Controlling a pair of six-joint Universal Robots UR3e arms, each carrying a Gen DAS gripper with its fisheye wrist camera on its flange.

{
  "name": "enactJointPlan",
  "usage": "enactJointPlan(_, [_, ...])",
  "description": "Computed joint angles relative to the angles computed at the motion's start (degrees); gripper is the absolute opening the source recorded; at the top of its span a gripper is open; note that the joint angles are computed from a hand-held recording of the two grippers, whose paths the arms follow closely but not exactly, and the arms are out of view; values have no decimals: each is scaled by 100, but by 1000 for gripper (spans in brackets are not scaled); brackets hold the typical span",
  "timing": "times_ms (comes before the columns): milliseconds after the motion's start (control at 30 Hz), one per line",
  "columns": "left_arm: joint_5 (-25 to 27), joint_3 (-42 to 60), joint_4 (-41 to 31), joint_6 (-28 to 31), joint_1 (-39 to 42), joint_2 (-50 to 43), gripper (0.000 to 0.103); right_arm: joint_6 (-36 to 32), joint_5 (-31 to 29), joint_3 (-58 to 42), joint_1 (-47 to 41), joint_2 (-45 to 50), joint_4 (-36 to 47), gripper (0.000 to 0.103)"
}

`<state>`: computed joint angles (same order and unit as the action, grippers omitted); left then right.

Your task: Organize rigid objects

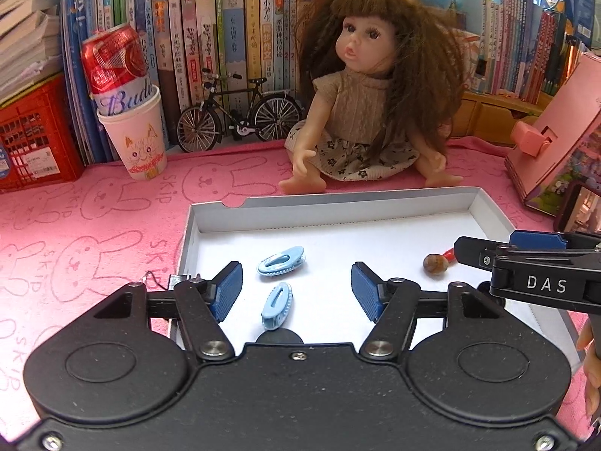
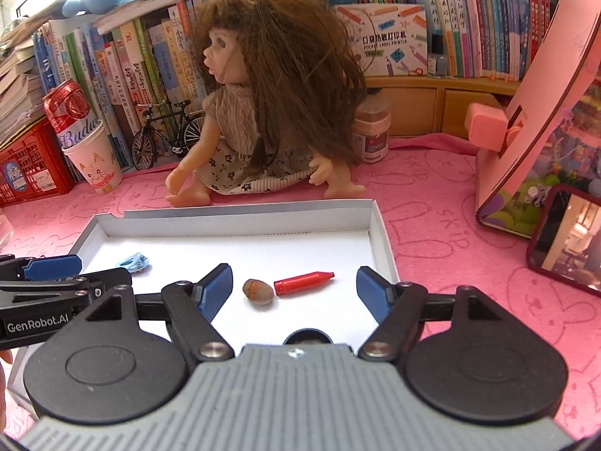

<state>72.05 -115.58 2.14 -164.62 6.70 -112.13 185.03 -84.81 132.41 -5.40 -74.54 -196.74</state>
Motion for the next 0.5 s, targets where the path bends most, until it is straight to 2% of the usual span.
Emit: enactJointPlan(500, [-585, -1594, 398, 325, 544, 1475, 66, -226, -251, 1078, 235, -1227, -359, 87])
